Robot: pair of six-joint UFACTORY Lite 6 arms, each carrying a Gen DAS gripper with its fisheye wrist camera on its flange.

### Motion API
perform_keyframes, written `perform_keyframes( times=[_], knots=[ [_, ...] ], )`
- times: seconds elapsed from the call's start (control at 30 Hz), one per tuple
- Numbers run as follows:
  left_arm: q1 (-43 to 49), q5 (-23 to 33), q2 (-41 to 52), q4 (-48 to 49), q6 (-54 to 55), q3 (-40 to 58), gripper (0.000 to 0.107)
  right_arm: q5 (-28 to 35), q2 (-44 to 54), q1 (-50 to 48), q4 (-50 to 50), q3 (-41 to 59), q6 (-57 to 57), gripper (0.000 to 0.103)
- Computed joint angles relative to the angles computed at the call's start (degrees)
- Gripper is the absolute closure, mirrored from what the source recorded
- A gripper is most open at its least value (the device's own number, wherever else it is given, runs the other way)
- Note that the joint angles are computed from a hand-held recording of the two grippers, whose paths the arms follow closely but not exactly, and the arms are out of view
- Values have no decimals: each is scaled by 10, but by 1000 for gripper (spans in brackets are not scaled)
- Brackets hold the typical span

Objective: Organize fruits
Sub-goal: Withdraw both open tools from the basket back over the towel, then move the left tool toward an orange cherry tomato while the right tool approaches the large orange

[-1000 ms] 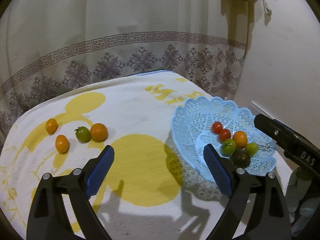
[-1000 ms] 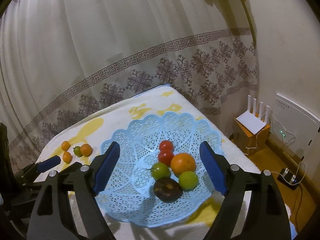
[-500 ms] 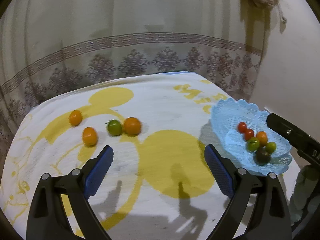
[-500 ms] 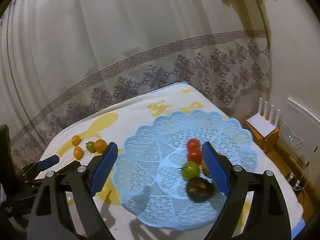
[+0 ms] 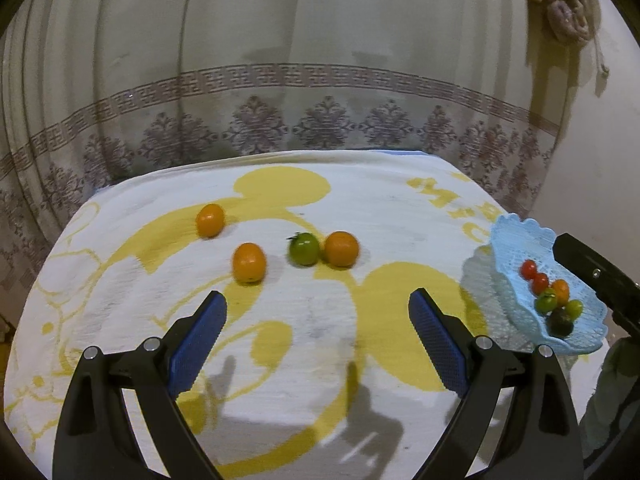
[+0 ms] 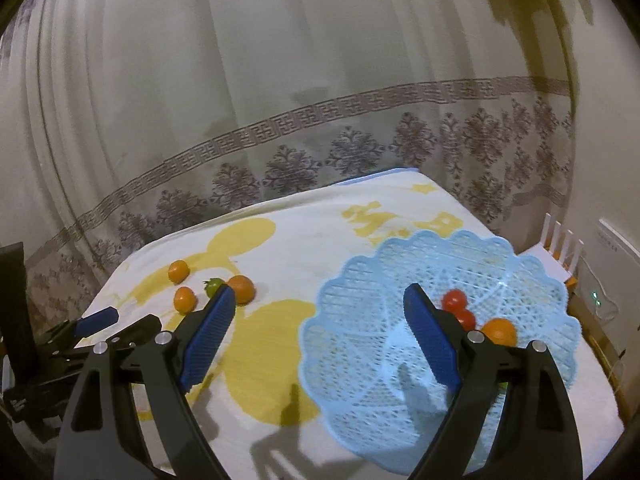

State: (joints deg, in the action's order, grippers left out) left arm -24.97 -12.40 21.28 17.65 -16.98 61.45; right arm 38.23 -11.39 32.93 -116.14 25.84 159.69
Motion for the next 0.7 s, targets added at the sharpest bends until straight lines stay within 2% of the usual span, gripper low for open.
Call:
perform_keyframes(
  times=[0.3, 0.7],
  knots=[
    [44, 11, 35, -5, 12, 29, 15, 18, 116, 37, 5, 117, -44, 15],
    [79, 34, 119, 38, -25, 115, 15, -40, 294, 6, -1, 309, -82, 15]
  ],
)
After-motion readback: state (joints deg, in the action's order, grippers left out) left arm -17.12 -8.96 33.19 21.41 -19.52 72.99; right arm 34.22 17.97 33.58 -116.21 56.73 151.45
